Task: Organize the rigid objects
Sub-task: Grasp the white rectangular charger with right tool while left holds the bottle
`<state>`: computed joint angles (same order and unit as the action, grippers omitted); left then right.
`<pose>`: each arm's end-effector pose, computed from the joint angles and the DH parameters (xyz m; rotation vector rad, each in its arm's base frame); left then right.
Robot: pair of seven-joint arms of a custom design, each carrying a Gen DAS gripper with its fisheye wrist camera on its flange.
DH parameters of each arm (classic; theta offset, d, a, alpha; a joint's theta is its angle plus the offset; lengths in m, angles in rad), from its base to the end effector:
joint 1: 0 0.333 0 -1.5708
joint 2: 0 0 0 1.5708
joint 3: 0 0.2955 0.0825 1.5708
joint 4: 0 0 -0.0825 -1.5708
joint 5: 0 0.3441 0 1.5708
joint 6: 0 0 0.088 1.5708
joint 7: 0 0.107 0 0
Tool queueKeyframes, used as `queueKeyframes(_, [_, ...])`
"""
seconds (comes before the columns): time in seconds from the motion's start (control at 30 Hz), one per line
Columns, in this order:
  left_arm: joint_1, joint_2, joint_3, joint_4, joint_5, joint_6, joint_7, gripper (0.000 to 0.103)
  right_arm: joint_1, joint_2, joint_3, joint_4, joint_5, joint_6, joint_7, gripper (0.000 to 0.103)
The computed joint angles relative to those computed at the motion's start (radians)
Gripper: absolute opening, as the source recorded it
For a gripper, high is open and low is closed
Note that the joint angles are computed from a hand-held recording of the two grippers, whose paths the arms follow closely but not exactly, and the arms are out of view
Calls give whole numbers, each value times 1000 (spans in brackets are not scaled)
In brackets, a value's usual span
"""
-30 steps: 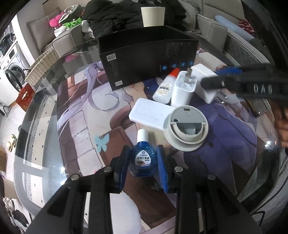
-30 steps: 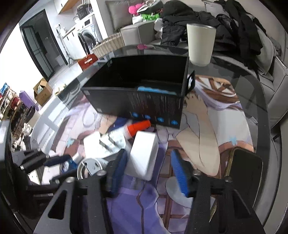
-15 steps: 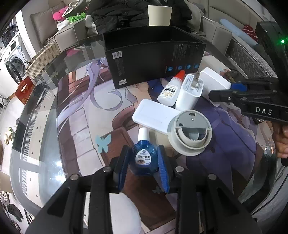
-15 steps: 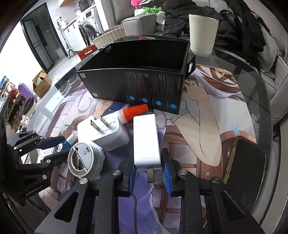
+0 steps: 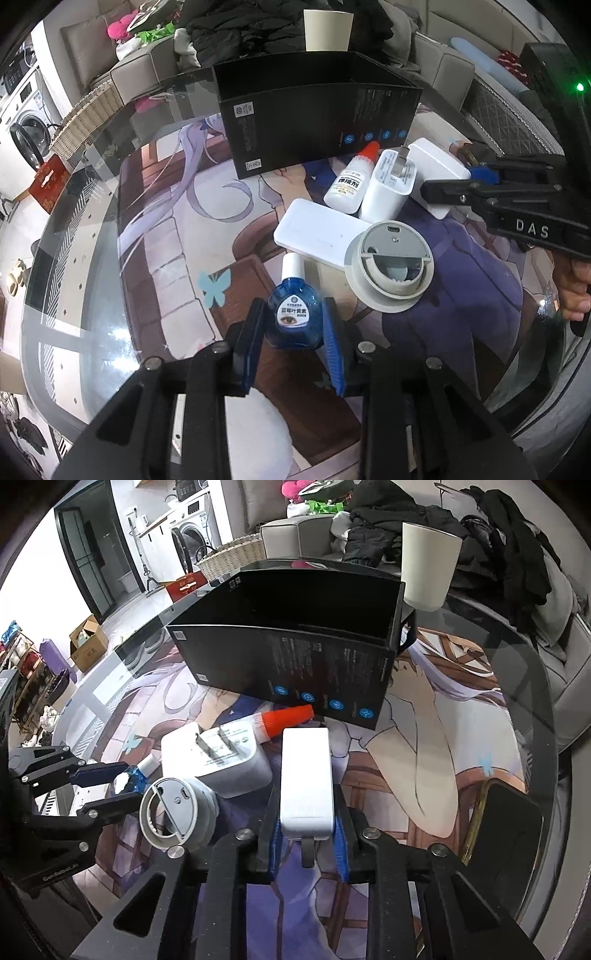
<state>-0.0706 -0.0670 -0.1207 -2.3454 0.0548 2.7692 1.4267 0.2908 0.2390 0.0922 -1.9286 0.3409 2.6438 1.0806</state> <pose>0.4959 -0.0990 0.4192 -1.8677 2.0542 -0.5331 0.5680 0.2156 0.4198 -2.3295 1.2228 -0.2440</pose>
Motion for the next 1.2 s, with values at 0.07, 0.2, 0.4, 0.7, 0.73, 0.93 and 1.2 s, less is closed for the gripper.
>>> queueKeyframes(0.07, [3, -1, -3, -1, 24, 5, -17, 29, 1, -2, 1, -4, 0, 3, -2, 23])
queueKeyframes(0.2, [3, -4, -2, -3, 27, 14, -26, 29, -2, -4, 2, -6, 11, 0, -7, 23])
queueKeyframes(0.4, [-1, -3, -5, 6, 37, 24, -39, 29, -8, -19, 5, -20, 34, 11, -26, 23])
queueKeyframes(0.7, [2, -4, -9, 17, 100, 76, -92, 29, -20, -62, 18, -60, 123, 91, -91, 22])
queueKeyframes(0.73, [1, -5, -9, 17, 100, 84, -94, 29, -20, -66, 19, -63, 132, 96, -99, 22])
queueKeyframes(0.93, [-1, 0, -10, 27, 112, 90, -107, 29, -21, -78, 18, -68, 167, 86, -134, 22])
queueKeyframes(1.2, [0, 28, -9, 41, 83, 38, -91, 29, -14, -53, 7, -42, 121, 22, -108, 24])
